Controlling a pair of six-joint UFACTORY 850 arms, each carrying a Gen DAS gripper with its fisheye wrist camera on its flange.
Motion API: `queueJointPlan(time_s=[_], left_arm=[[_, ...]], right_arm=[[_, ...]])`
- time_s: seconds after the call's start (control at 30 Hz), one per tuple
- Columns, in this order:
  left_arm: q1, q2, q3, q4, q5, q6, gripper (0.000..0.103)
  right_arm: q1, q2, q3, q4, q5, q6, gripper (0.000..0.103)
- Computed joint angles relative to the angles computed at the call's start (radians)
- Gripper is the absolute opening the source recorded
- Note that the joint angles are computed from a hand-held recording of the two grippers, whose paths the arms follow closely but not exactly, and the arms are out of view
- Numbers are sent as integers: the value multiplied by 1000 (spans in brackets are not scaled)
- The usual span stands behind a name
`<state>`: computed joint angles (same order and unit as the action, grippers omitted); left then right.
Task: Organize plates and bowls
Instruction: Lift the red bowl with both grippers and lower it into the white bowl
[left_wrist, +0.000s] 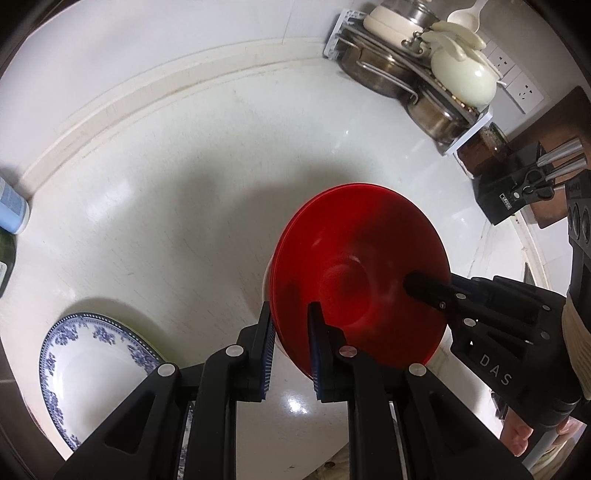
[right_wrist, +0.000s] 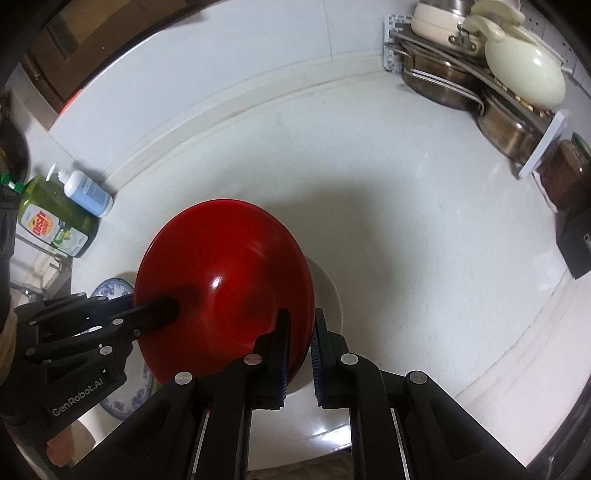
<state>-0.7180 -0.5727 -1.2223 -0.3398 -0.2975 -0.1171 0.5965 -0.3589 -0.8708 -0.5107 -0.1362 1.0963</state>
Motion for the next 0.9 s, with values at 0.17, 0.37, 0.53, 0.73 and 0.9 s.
queueJointPlan(time_s=[0.17,0.37,0.53,0.73,0.9], left_arm=[[-5,-22,-13,21,-16,-18,17],[-20,-39,-20,144,-8,-139,17],[-17,-56,-31,99,-19,-94,18],[-22,-61,-34,144,-12,-140,21],[-17,-64,-39,102,-16,-102,23]], right_arm=[[-14,-20,-3,192,3,-196,12],[-30,-46,-10,474,4,-491,12],[-38,-58,-9,564,3,-588,12],[-33,-65,-9,457,7,-489,12],[-25,-69,-16,364,-6,-409,13]])
